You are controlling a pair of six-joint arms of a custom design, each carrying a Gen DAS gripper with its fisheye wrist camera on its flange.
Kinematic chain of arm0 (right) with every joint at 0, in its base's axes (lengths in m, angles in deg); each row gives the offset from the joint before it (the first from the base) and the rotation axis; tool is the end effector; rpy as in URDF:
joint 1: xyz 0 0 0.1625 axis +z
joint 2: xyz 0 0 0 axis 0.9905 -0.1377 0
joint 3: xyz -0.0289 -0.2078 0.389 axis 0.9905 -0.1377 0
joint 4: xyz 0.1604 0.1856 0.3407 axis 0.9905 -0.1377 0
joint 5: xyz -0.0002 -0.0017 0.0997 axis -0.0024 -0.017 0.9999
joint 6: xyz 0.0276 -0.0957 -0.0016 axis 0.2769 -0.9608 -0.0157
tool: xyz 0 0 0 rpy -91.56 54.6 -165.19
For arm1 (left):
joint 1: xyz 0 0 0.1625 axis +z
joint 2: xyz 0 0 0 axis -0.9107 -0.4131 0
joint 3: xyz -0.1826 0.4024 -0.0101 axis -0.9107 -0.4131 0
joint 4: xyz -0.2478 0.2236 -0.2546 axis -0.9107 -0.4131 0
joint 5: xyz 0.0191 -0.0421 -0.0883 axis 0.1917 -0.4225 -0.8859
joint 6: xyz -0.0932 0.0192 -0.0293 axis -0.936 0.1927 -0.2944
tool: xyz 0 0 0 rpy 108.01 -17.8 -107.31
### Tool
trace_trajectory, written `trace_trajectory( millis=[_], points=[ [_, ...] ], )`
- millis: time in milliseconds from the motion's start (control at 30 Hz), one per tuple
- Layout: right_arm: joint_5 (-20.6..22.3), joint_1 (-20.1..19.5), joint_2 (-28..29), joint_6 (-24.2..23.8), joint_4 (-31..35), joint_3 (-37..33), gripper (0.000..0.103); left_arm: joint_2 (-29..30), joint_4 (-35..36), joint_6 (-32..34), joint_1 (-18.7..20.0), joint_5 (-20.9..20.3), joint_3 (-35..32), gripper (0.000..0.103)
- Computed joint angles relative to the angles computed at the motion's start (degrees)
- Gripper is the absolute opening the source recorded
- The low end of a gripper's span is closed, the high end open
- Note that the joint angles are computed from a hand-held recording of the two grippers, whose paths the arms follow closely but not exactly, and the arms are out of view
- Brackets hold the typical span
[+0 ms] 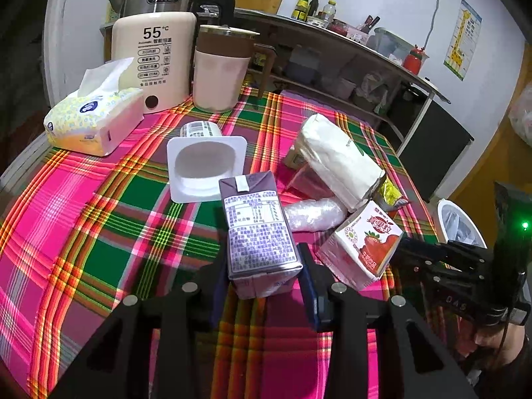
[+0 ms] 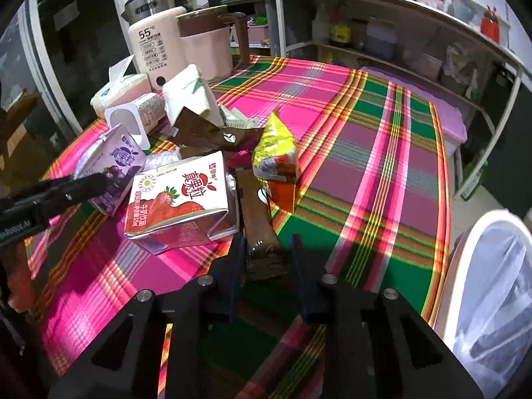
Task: Collect trash
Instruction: 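Grasp the milk carton with the left gripper while the right gripper grasps the brown wrapper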
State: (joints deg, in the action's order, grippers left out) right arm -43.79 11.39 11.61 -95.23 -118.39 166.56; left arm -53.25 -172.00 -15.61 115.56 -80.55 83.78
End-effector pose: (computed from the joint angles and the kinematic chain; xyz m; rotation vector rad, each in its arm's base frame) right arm 0.1378 -0.6260 0.1343 0.8789 -2.4628 0.4982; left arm -0.1778 -0.5355 0.1161 0.2136 2.4156 -0.9831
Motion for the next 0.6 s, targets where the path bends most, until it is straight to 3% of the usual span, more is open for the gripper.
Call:
trace_trajectory(
  millis=[600],
  points=[
    [3.2,-1.5,-10.6,5.8,-9.4,14.5,0.027,-1.2,-1.9,0.1,-5.3,-0.7,4.9,0.040]
  ],
)
